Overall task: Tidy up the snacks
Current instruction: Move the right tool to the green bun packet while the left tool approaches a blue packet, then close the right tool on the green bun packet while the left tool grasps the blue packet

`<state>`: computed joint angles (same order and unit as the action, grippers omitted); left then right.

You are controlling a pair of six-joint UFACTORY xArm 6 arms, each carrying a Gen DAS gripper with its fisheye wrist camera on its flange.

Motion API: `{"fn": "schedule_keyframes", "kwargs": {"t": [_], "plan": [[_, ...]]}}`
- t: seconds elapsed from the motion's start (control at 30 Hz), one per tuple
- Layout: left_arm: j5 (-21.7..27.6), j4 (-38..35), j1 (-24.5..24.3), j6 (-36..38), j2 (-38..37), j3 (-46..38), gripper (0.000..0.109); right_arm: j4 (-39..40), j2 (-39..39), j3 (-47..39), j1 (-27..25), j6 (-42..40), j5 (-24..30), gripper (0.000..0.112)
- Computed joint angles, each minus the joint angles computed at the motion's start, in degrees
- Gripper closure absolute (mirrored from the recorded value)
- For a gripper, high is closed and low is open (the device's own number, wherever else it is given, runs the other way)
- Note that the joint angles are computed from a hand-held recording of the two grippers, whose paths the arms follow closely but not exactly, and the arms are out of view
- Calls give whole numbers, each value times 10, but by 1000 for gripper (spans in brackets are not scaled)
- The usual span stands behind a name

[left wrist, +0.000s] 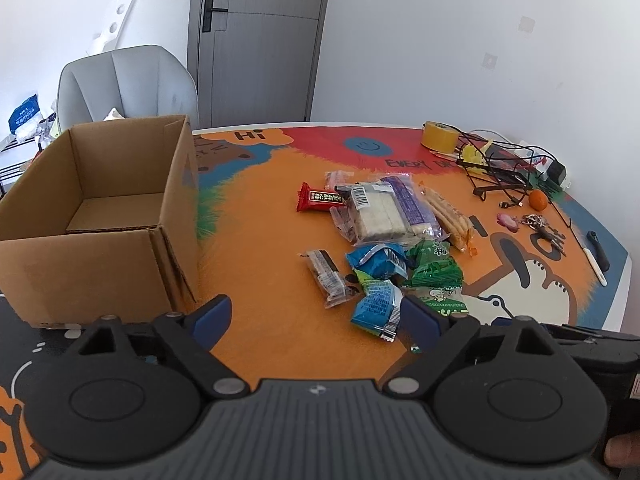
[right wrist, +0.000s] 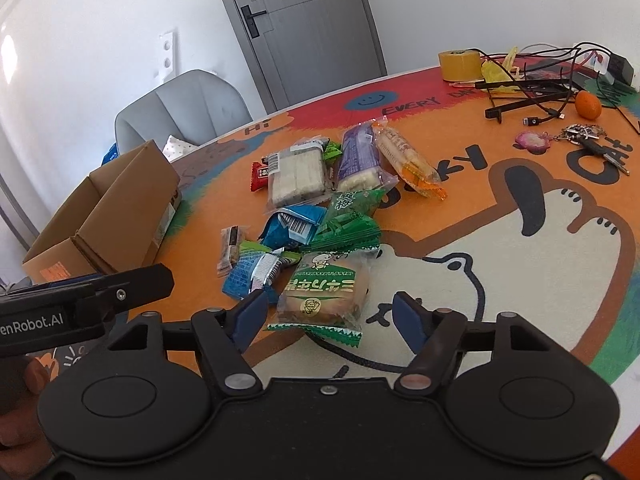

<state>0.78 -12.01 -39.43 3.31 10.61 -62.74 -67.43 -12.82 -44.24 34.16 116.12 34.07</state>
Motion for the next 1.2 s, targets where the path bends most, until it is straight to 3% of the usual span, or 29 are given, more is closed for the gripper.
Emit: {"fn": "schedule_keyframes", "kwargs": {"t": [0.17,0.37,0.73,0.93,1.07,1.2], "plan": [[21,-16,-2,1,25,-30,37,-22,31,-19,-15,17,-20,45],[32,15,-5,-33,50,-56,40,-47,33,-10,-29,30,-39,57],[49,-57,-34,43,90,-105,53,-26,-22,41,-29,29,-5,59],[67,-78,-41,57,115,-136,61,-9,-35,50,-19,24,31,56],[79,-43,-36,21,131,-148,62,-1,-17,33,-12,13,52,41],[63,-22,-34,4,130,-137,68,-2,1,18,-3,11,75,38]]}}
